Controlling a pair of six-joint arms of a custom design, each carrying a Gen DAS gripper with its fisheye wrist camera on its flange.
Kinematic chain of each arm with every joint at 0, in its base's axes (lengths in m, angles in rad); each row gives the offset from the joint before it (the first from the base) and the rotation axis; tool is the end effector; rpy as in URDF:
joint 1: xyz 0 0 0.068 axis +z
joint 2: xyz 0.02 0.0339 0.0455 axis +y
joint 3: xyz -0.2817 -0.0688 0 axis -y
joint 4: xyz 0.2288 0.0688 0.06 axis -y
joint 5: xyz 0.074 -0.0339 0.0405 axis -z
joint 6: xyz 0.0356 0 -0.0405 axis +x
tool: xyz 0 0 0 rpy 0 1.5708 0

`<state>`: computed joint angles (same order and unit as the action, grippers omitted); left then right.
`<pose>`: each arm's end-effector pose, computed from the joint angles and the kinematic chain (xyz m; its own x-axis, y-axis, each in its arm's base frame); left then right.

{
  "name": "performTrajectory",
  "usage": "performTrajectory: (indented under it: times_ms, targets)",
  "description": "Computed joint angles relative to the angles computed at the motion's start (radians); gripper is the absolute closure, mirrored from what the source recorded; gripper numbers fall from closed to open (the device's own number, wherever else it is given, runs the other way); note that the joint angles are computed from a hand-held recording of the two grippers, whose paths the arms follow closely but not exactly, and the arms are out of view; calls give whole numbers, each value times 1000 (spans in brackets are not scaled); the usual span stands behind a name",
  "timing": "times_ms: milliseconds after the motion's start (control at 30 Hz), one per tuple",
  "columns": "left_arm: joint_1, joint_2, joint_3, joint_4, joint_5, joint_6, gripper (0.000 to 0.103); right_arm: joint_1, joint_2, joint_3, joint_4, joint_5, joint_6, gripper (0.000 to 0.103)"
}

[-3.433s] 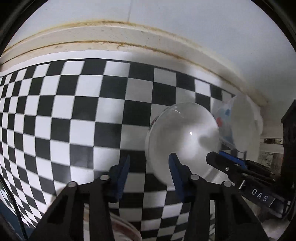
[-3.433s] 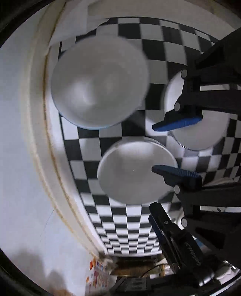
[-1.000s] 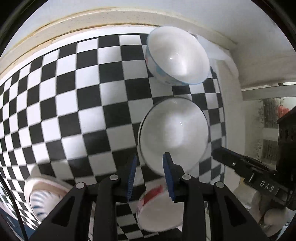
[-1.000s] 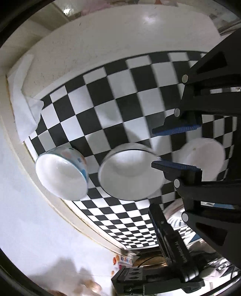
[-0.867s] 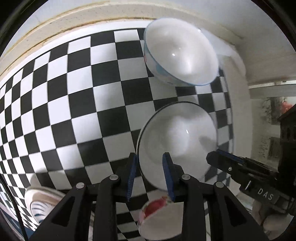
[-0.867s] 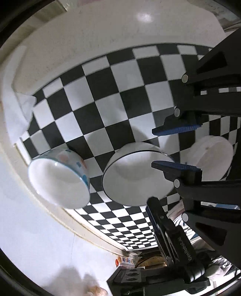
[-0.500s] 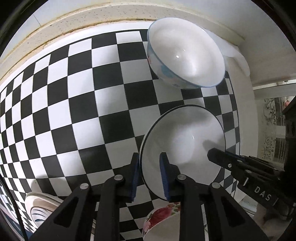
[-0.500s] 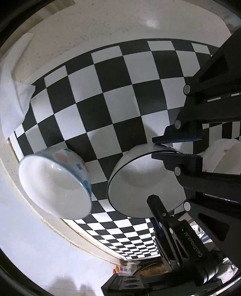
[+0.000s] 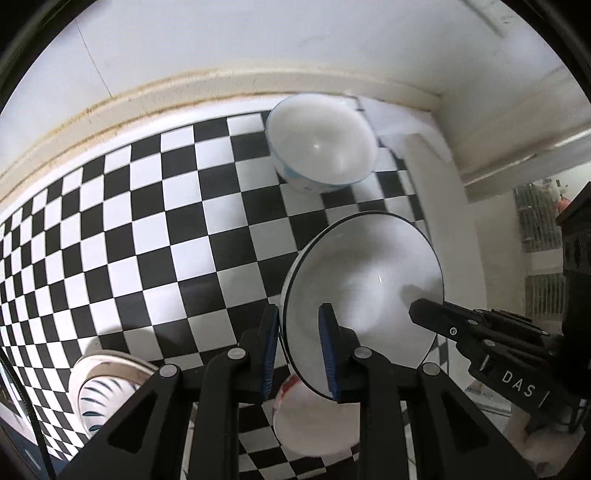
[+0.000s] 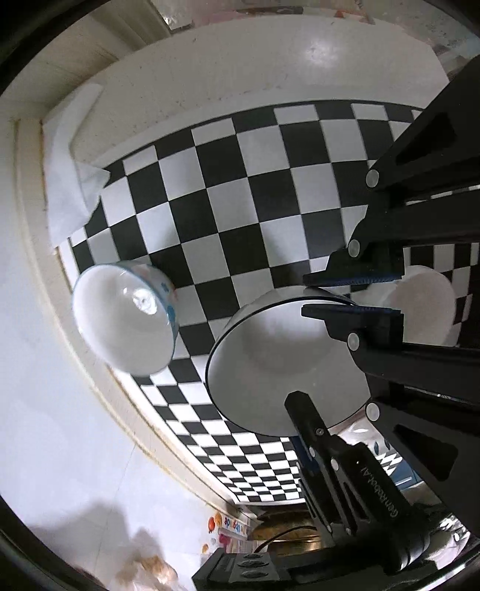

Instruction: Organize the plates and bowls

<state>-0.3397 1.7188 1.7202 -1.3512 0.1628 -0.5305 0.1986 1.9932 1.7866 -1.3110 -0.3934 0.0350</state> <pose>0.2943 -0.1101 0.3460 -0.9768 -0.1843 -0.1091 -0.1529 0.9568 -0.2473 0.3673 0.0878 0.2755 -0.9854 -0.1654 -0.0397 -0.1678 0.9078 0.3844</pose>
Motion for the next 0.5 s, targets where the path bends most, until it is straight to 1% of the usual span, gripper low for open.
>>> performTrajectory:
  times_ms: [133, 233, 333, 500]
  targets:
    - [-40, -44, 32, -47, -18, -13, 83, -14, -82, -24, -20, -11, 0, 92]
    - [-74, -84, 16, -60, -20, -37, 83, -40, -149, -59, -45, -16, -22, 92]
    - [-116, -122, -21, -60, -18, -69, 83, -48, -224, -130, -53, -12, -34, 92]
    - [-172, -194, -143, -28, 7, -125, 83, -50, -334, -291, -36, -7, -43, 92]
